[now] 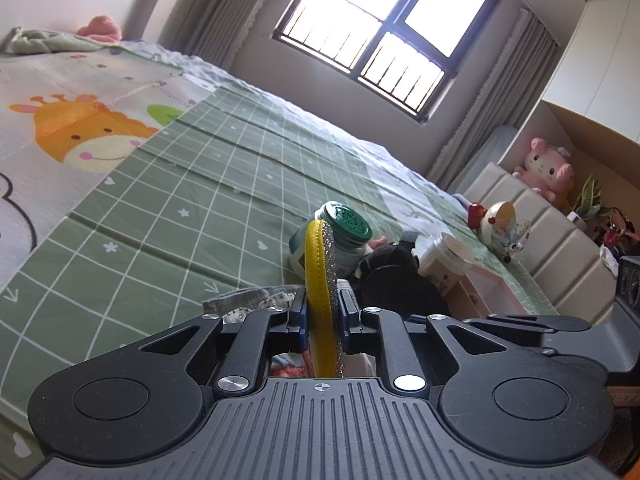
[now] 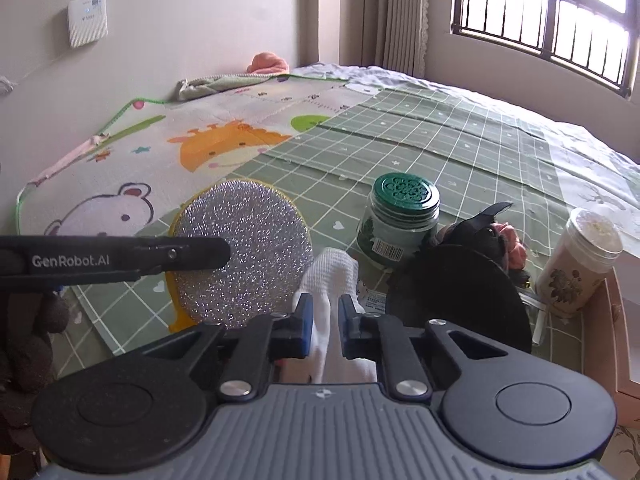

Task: Organize soft objects
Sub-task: 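Lift the glitter pad with the left tool while the right tool lifts the white glove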

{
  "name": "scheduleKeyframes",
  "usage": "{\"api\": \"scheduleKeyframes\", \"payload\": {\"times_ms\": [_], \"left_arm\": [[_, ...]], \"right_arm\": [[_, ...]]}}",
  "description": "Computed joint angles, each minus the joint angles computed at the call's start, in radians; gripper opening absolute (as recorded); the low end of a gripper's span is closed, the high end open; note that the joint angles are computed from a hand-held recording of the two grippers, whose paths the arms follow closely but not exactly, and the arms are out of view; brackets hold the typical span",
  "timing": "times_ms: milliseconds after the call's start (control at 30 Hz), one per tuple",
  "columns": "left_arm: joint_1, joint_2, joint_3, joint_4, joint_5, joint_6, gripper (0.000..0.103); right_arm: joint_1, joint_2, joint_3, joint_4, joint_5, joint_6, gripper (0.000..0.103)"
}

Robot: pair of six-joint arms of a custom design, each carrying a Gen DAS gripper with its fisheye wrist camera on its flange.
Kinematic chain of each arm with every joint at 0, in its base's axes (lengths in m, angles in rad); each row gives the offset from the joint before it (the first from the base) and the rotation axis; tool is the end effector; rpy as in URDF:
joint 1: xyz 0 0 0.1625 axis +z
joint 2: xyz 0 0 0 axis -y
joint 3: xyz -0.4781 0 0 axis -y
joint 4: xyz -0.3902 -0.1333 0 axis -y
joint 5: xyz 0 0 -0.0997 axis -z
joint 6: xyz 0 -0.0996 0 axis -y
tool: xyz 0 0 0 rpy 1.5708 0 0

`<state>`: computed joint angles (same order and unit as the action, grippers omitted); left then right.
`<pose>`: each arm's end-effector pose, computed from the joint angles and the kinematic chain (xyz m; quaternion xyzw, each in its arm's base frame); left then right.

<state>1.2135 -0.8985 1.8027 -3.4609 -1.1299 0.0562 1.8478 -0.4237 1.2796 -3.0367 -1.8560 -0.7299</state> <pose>-0.0693 -0.6884 0.2633 0.0752 0.8626 -0.4854 0.1212 0.3277 -0.7677 0.0432 0.4181 -0.8476 0.2592 0.1988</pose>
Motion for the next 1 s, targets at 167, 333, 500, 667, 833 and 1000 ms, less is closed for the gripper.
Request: {"api": "scheduleKeyframes", "payload": {"times_ms": [167, 333, 500, 667, 833, 1000], "left_arm": [[-0.025, -0.012, 0.038, -0.034, 0.035, 0.021, 0.017], [-0.037, -0.006, 0.057, -0.061, 0.159, 0.075, 0.017], [-0.007, -0.004, 0.058, -0.030, 0.205, 0.060, 0.019], [0.023, -0.003, 0.052, -0.009, 0.167, 0.032, 0.020], [0.035, -0.002, 0.045, 0.011, 0.141, 0.029, 0.020], [0.045, -0.001, 0.036, 0.029, 0.122, 0.026, 0.020]], "right_arm": [[0.002, -0.037, 0.059, -0.032, 0.007, -0.019, 0.012], [0.000, -0.014, 0.055, -0.018, -0.044, -0.031, 0.069], [-0.009, 0.034, 0.017, 0.019, -0.095, -0.011, 0.077], [-0.017, 0.073, -0.032, 0.114, -0.143, 0.053, 0.086], [-0.032, 0.076, -0.024, 0.115, -0.119, 0.079, 0.103], [-0.039, 0.074, -0.051, 0.192, -0.108, 0.104, 0.103]]}}
